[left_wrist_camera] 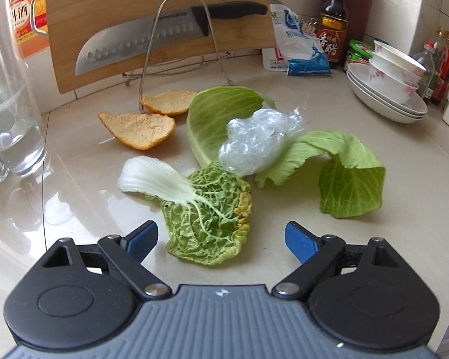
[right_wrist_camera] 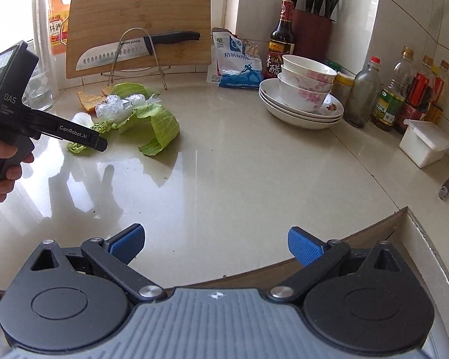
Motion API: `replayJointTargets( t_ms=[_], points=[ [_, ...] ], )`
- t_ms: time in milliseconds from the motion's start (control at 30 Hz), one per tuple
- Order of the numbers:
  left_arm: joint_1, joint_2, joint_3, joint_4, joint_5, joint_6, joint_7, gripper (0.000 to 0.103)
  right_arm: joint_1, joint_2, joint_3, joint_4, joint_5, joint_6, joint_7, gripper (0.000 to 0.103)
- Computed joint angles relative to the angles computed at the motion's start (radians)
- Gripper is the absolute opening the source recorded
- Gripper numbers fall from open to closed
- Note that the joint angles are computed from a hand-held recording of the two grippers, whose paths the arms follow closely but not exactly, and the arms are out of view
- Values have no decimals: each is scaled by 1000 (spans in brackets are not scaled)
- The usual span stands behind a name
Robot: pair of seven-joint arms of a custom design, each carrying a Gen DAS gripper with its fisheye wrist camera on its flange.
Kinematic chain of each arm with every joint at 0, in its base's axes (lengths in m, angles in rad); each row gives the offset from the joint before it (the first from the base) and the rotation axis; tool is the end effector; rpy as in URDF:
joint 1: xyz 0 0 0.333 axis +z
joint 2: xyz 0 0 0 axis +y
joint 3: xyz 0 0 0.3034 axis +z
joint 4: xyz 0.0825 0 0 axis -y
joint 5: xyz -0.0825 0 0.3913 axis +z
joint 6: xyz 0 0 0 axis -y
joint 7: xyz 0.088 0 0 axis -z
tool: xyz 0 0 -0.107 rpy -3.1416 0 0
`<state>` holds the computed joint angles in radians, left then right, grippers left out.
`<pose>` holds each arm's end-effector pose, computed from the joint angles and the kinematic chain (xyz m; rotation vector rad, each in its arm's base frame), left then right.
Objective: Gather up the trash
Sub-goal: 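Move both tools back toward the cabbage leaves on the counter, then grasp the green cabbage stalk with the left tool while the right tool grasps the plastic wrap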
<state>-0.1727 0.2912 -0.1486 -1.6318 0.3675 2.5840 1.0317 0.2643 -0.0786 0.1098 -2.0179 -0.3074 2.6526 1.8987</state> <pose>0.6622 -0.2146 0.5130 -1.8216 1.8347 -0.7148 0.5450 0.2247 0.5531 -2.0033 1.5280 -0.6831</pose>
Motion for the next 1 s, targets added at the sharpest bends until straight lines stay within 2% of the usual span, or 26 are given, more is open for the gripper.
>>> replayJointTargets(
  t_ms=[67, 367, 467, 533, 567, 733, 833, 900, 1000],
  points=[
    [4, 18, 0, 18, -13, -5, -5, 92, 0, 15, 0, 16, -2, -8, 5, 103],
    [-29, 110, 37, 140, 65, -26, -58, 90, 17, 78, -21, 86, -19, -18, 27, 103],
    [-31, 99, 43, 123, 89, -22, -64, 79, 25, 90, -27, 102, -22, -19, 23, 103],
    [-22, 80, 40, 98, 87, -10, -63, 65, 29, 96, -31, 109, -10, -18, 10, 103],
    [-14, 72, 36, 88, 79, -4, -57, 62, 30, 100, -32, 113, 0, -16, -1, 103],
    [10, 39, 24, 50, 44, 15, -30, 33, 39, 119, -38, 136, 27, -15, -49, 103],
    [13, 24, 25, 34, 48, 26, -29, 21, 43, 126, -41, 145, 43, -9, -80, 103],
    [19, 13, 21, 24, 42, 37, -14, 16, 46, 131, -42, 152, 53, -5, -99, 103],
    [20, -3, 21, 11, 55, 49, 7, 13, 49, 141, -43, 165, 84, 2, -139, 103]
  ],
)
